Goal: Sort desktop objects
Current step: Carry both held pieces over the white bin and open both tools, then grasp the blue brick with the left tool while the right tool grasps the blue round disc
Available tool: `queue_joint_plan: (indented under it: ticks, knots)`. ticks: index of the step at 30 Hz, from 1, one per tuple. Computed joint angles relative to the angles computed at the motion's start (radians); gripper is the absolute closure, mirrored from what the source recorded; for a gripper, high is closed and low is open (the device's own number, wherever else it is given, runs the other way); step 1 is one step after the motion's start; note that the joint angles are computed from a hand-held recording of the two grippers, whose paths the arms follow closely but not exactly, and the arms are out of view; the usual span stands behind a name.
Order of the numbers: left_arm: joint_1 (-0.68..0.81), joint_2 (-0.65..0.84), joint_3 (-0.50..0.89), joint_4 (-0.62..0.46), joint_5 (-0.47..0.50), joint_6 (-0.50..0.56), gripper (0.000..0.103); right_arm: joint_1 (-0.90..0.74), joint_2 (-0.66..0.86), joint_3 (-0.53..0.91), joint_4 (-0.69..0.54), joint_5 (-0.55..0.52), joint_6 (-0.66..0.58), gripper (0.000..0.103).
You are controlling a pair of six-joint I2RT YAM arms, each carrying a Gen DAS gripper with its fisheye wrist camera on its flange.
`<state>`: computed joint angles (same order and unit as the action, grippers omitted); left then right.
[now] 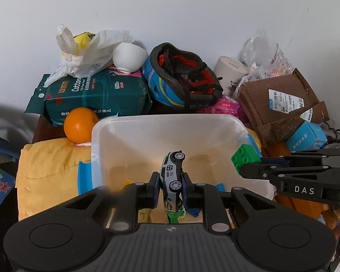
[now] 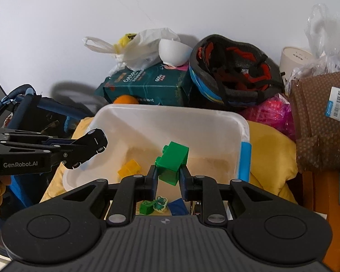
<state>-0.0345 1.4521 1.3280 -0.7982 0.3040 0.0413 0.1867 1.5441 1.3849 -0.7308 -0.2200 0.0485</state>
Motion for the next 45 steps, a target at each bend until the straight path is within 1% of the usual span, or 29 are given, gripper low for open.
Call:
queue_joint_plan:
  ticks: [1,2,3,4,5,6,7,9,11,14,15,16,18,19,21,23,25,27,31,32,33,34,35,36,37,40,45]
  knots:
    - [-0.003,-0.002,-0.006,0.007,-0.009,-0.006,0.078,0.000,0.003,-0.001,-0.001,0.000,0.001,0.080]
    - [-0.008,-0.012,-0.020,0.028,-0.025,-0.020,0.074,0.001,0.007,0.000,-0.002,0.001,0.002,0.080]
    - [-0.013,-0.022,-0.034,0.046,-0.044,-0.030,0.056,0.000,0.009,-0.002,-0.002,0.001,0.003,0.079]
    - [-0.019,-0.033,-0.048,0.063,-0.068,-0.041,0.044,-0.001,0.010,-0.003,0.000,0.005,0.003,0.075]
    - [-0.022,-0.046,-0.062,0.076,-0.081,-0.041,0.043,0.001,0.006,-0.011,0.010,0.014,0.008,0.071]
    - [-0.019,-0.058,-0.075,0.084,-0.083,-0.027,0.043,-0.001,0.000,-0.020,0.019,0.019,0.009,0.058]
    - [-0.014,-0.074,-0.093,0.092,-0.077,-0.010,0.043,-0.004,-0.007,-0.030,0.029,0.018,0.009,0.051]
    - [0.000,-0.134,-0.153,0.115,-0.067,0.010,0.043,-0.009,-0.031,-0.055,0.042,0.016,0.002,0.051]
    - [0.031,-0.246,-0.264,0.164,-0.032,0.040,0.043,-0.014,-0.094,-0.116,0.078,0.000,0.002,0.051]
    - [0.078,-0.466,-0.491,0.214,-0.009,0.079,0.043,-0.026,-0.321,-0.349,0.212,-0.041,0.010,0.049]
    - [0.095,-0.536,-0.566,0.212,-0.004,0.096,0.043,-0.021,-0.385,-0.422,0.243,-0.037,0.018,0.044]
    - [0.114,-0.603,-0.643,0.205,-0.006,0.106,0.043,-0.012,-0.478,-0.532,0.268,-0.014,0.010,0.042]
    - [0.150,-0.697,-0.773,0.184,-0.015,0.110,0.043,0.033,-0.583,-0.689,0.272,0.093,0.011,0.042]
    - [0.161,-0.711,-0.819,0.175,-0.027,0.121,0.043,0.052,-0.619,-0.772,0.273,0.143,0.026,0.042]
    - [0.166,-0.726,-0.899,0.187,-0.059,0.138,0.043,0.069,-0.650,-0.889,0.281,0.171,0.057,0.042]
    - [0.150,-0.714,-0.946,0.224,-0.096,0.133,0.044,0.111,-0.668,-0.972,0.317,0.215,0.079,0.042]
    - [0.143,-0.690,-0.977,0.271,-0.101,0.129,0.044,0.141,-0.656,-1.009,0.359,0.239,0.096,0.042]
    - [0.123,-0.668,-0.994,0.312,-0.111,0.129,0.044,0.157,-0.612,-1.011,0.412,0.255,0.108,0.042]
    - [0.077,-0.608,-1.008,0.392,-0.150,0.126,0.048,0.185,-0.509,-0.995,0.492,0.273,0.080,0.042]
    - [0.077,-0.600,-1.010,0.408,-0.146,0.127,0.051,0.183,-0.504,-0.996,0.495,0.272,0.064,0.042]
    - [0.067,-0.612,-1.015,0.406,-0.143,0.124,0.058,0.189,-0.494,-0.994,0.499,0.276,0.057,0.044]
    - [0.063,-0.600,-1.015,0.413,-0.132,0.134,0.067,0.186,-0.475,-0.987,0.507,0.271,0.050,0.044]
    - [0.061,-0.597,-1.014,0.412,-0.121,0.146,0.070,0.181,-0.457,-0.979,0.512,0.261,0.037,0.047]
    - [0.056,-0.599,-1.016,0.413,-0.119,0.156,0.070,0.171,-0.469,-0.994,0.516,0.249,0.020,0.056]
    - [0.061,-0.602,-1.015,0.412,-0.113,0.164,0.071,0.168,-0.474,-0.993,0.509,0.241,0.014,0.061]
    - [0.097,-0.625,-1.009,0.390,-0.066,0.173,0.071,0.141,-0.506,-0.993,0.478,0.206,0.014,0.061]
    - [0.164,-0.728,-0.969,0.269,0.002,0.203,0.071,0.118,-0.606,-1.006,0.423,0.176,0.027,0.061]
